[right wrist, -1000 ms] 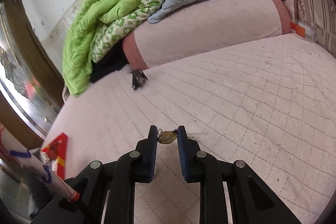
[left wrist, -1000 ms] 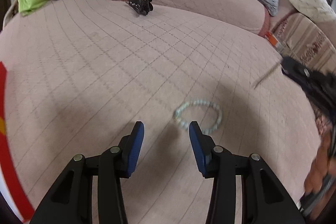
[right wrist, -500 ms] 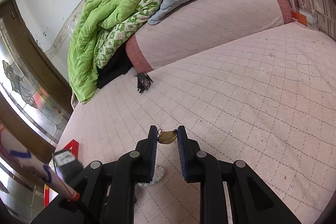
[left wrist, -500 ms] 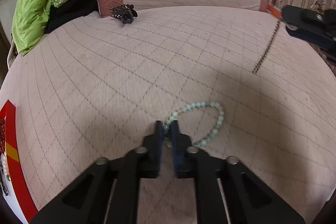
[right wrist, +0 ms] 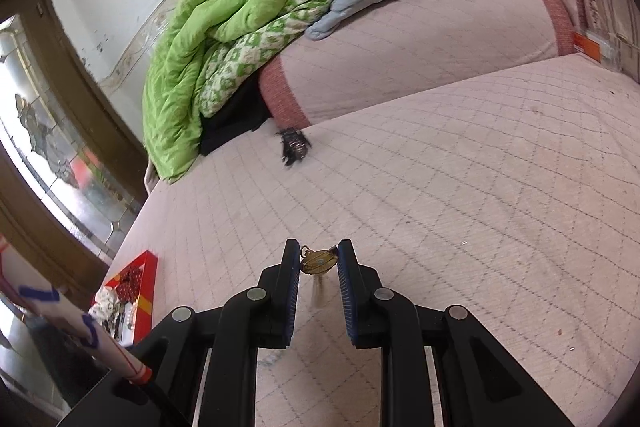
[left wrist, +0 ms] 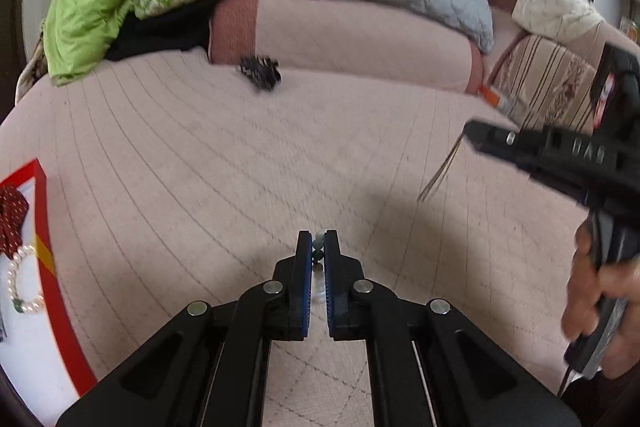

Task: Organize jewelry
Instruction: 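Carry the jade bead bracelet over the red tray with both grippers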

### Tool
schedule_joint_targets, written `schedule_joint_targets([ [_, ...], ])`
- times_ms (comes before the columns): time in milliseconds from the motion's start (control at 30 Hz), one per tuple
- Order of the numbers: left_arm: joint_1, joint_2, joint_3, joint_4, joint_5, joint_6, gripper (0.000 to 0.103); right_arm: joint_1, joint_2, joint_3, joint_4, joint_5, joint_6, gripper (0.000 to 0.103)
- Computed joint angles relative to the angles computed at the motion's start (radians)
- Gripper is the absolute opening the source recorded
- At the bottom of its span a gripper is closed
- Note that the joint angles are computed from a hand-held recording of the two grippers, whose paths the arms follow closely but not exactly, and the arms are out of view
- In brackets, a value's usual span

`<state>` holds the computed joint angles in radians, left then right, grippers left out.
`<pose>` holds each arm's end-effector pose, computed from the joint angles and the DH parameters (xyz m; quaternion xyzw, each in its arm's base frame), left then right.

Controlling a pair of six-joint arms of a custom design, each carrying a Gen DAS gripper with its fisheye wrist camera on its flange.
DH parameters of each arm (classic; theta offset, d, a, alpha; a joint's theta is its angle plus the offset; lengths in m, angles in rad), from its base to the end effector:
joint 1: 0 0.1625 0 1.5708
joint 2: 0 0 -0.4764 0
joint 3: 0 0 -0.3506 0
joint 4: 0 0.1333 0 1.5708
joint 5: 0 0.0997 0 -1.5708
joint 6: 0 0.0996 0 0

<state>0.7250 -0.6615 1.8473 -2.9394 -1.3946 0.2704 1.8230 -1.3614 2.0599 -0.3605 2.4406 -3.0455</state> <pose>-0.3667 -0.5263 0.0519 0.5185 0.8457 -0.1120 0.0582 0.1540 -0.3683 0.2877 -0.1851 -0.7567 0.5759 0.2477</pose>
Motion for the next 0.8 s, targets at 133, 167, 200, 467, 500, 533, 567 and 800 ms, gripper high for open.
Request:
schedule_joint_targets([
  [133,-0.008,0.009,-0.006,-0.05,0.033,0.037,0.005,0.011,0.023,-0.008,-0.018,-0.021,-0.041,0.021],
  [167,-0.011,0.011,-0.005,-0.066,0.048,0.054,0.005,0.011,0.027,-0.009,-0.023,-0.032,-0.047,0.021],
  [200,-0.014,0.017,-0.006,-0.079,0.062,0.066,0.005,0.011,0.033,-0.012,-0.024,-0.041,-0.05,0.021],
  [467,-0.009,0.026,-0.018,-0.111,0.116,0.109,0.005,-0.002,0.095,-0.065,0.019,-0.084,-0.054,0.021],
  [500,-0.007,0.024,-0.019,-0.11,0.114,0.106,0.005,-0.001,0.102,-0.071,0.026,-0.086,-0.055,0.021],
  [533,-0.006,0.023,-0.021,-0.109,0.113,0.103,0.005,0.0,0.107,-0.074,0.029,-0.084,-0.058,0.021],
  [567,-0.005,0.021,-0.021,-0.112,0.115,0.101,0.005,0.001,0.11,-0.076,0.03,-0.084,-0.062,0.021],
  [800,-0.011,0.016,-0.003,-0.147,0.144,0.103,0.005,0.008,0.116,-0.078,0.026,-0.086,-0.072,0.021],
])
